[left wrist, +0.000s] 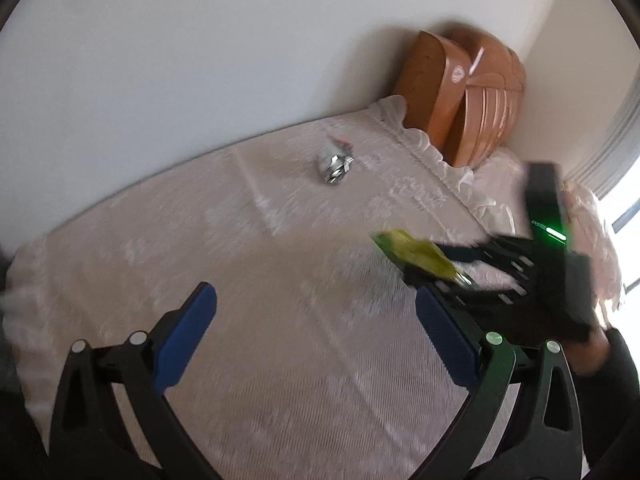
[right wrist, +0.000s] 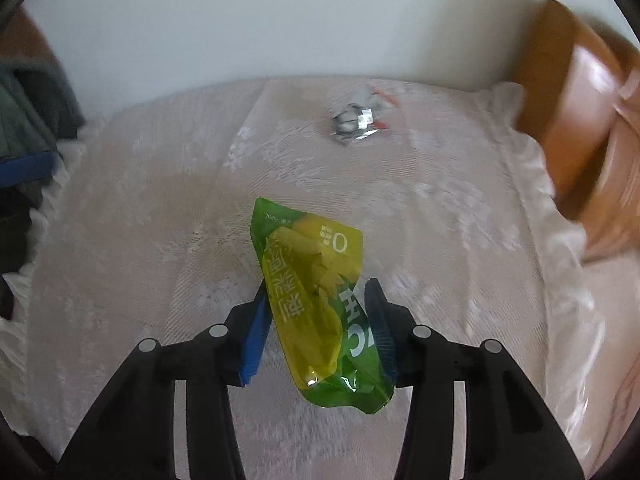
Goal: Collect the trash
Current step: 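Grasp the green-yellow chip bag with the right tool while the left tool grasps the foil packet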
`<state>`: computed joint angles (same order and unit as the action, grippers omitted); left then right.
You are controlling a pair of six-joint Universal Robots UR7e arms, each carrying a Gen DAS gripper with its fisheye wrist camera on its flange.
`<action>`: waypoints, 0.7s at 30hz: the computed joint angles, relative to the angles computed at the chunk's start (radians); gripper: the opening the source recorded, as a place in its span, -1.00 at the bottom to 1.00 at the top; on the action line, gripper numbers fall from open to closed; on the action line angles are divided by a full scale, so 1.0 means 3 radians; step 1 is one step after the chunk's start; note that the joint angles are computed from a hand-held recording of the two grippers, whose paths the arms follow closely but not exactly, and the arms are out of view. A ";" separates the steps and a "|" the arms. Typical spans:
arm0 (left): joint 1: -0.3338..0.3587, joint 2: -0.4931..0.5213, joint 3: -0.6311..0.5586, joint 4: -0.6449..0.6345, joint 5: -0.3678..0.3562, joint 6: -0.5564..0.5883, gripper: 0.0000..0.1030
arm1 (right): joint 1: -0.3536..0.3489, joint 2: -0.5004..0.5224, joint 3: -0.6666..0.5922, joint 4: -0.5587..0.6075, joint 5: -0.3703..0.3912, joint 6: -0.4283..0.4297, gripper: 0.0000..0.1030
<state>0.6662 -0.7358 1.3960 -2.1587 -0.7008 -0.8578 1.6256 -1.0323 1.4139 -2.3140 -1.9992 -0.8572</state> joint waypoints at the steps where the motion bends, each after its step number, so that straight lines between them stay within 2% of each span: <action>1: 0.0041 0.0100 -0.0127 -0.0050 0.0000 0.0169 0.85 | -0.0018 -0.0074 0.0044 -0.0020 0.0026 0.0070 -0.09; 5: 0.0217 0.0549 -0.0732 -0.0150 0.0002 0.0714 0.85 | -0.0102 -0.0428 0.0317 -0.0161 0.0116 0.0294 -0.09; 8: 0.0355 0.0847 -0.1165 -0.0189 -0.0063 0.0961 0.85 | -0.0161 -0.0606 0.0437 -0.0150 0.0143 0.0523 -0.09; 15: 0.0594 0.1512 -0.2214 0.0054 0.0057 0.1207 0.82 | -0.0233 -0.0856 0.0691 -0.0271 0.0134 0.0853 -0.09; 21: 0.0696 0.1805 -0.2709 0.0305 0.0001 0.1236 0.47 | -0.0246 -0.0893 0.0784 -0.0387 0.0095 0.0871 -0.08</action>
<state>0.8751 -0.1943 0.5835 -2.0672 -0.7004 -0.4871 1.5517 -1.3001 1.6490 -2.4302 -1.9707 -0.5959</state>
